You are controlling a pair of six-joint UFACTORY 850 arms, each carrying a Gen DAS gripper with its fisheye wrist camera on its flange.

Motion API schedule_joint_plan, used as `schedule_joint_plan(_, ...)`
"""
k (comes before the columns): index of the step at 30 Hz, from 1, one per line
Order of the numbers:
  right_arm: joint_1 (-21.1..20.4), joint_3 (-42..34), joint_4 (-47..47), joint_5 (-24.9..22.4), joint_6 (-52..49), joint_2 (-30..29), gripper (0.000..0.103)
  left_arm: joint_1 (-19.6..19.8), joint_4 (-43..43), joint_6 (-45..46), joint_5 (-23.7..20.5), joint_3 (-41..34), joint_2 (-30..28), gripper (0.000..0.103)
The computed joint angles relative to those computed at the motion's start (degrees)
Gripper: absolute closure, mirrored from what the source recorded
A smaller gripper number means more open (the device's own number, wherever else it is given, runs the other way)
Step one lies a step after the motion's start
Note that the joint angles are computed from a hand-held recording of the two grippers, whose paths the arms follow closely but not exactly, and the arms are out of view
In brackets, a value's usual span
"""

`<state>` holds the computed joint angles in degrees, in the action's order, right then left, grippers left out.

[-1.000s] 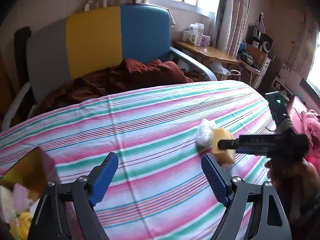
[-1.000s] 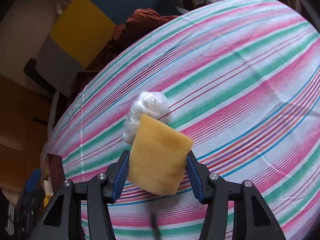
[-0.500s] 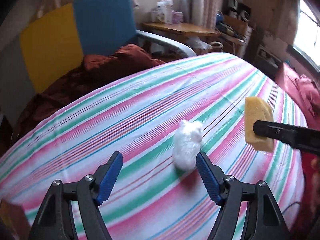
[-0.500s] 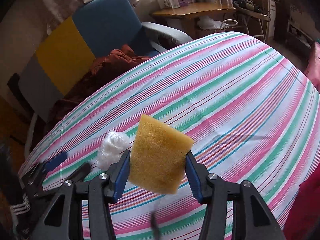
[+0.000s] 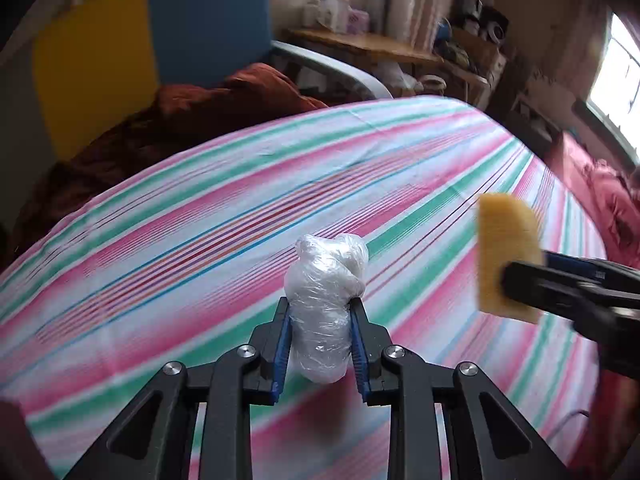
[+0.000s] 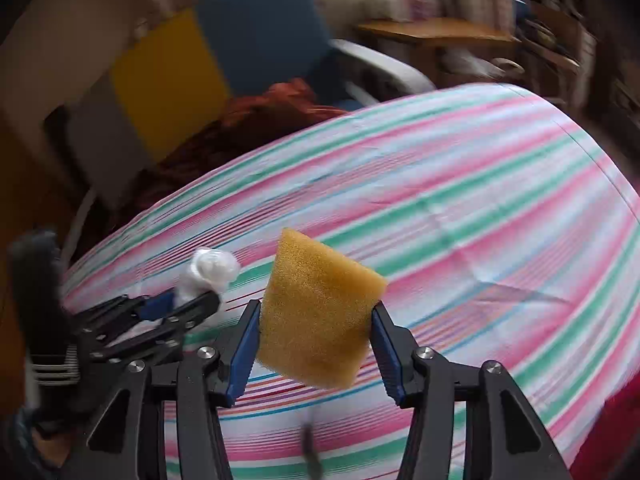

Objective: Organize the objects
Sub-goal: 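Carry the sponge and white bundle over the gold box and release them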

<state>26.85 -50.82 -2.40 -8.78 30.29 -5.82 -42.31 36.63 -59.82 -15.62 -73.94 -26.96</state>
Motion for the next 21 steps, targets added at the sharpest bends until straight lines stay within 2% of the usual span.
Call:
schedule_joint_plan(5, 3.4, -1.2, 10.6, -0.1, -16.4, -1.0, 0.050, -0.8, 16.6, -21.3, -2.5, 11.2, 11.8, 0.076)
schedule_joint_plan(7, 4.9, -1.9, 10.5, -0.7, -18.5, -1.8, 0.050, -1.7, 22.3, -28.9, -4.9, 15.7, 16.8, 0.076)
schedule_joint_plan(9, 6.3, -2.6, 13.5, -1.2, -23.4, -2.6, 0.050, -2.2, 25.1, -33.7, -7.0, 20.1, 21.8, 0.075)
schedule_joint_plan(11, 8.2, -3.4, 12.1, -1.9, -23.7, -3.2, 0.050, -3.0, 27.9, -38.8, -10.1, 24.9, 27.4, 0.075)
schedule_joint_plan(16, 13.4, -6.1, 16.9, -2.7, -30.4, -3.7, 0.050, -5.3, 28.5, -45.0, -19.1, 35.9, 40.4, 0.075)
schedule_joint_plan(21, 20.2, -10.5, 25.3, -2.7, -40.2, -5.3, 0.050, -7.3, 23.5, -49.0, -27.0, 45.3, 51.9, 0.075)
